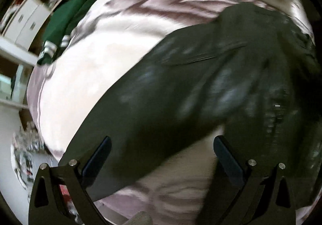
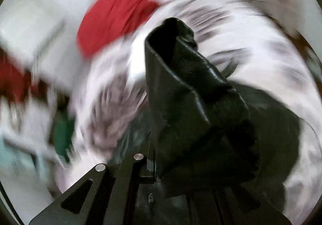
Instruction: Fold large clothes
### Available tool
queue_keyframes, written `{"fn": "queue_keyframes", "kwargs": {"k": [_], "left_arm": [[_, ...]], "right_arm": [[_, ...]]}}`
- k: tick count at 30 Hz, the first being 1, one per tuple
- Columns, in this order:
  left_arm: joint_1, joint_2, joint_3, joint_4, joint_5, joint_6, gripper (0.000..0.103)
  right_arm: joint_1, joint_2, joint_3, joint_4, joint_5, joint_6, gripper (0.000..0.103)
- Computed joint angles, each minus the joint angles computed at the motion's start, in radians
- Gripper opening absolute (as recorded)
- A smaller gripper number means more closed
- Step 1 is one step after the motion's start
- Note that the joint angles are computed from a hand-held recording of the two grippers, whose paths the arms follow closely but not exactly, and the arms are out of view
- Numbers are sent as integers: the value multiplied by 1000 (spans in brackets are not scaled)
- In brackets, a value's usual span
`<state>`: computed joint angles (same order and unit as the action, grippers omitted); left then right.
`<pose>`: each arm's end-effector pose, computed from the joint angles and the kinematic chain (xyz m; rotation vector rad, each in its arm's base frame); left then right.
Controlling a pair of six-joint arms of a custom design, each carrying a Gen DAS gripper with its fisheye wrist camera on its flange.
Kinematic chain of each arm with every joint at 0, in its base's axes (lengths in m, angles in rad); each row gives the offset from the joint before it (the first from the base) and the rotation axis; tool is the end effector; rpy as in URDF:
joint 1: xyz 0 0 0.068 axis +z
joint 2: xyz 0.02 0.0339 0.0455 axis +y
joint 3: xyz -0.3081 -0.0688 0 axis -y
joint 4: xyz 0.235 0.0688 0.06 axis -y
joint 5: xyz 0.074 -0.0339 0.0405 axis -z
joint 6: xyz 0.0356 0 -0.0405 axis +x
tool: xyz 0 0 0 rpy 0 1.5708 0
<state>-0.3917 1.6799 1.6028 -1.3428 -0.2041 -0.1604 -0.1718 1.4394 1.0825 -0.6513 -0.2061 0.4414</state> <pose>0.2882 -0.1112 0.3539 0.3159 2.9156 0.2285 0.2760 -0.0405 0.3010 0.7074 2.4906 0.3657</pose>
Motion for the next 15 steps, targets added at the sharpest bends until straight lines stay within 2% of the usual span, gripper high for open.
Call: {"fn": "queue_keyframes", "kwargs": {"k": [3,5,7,8,10,12,15], "left_arm": [[50,-49,-66,11,13,20,103],[88,-58,-84,21,26,50,103],[114,-73,-99,27,35,76,103],[125,-79,-104,29,37,86,103],[135,-92,-117,24,37,91,103],[142,-113,-133,8,28,84,103],[145,-139,-156,-20,8,59,103]], "right_arm": [[244,325,107,44,73,3,5],[312,463,155,24,97,-23,7],[331,504,146,19,74,-21,20],[323,486,133,23,44,4,36],[265,357,20,56,-25,78,54],[176,144,-105,14,-18,121,54],[11,-34,-149,-212,161,31,54]]}}
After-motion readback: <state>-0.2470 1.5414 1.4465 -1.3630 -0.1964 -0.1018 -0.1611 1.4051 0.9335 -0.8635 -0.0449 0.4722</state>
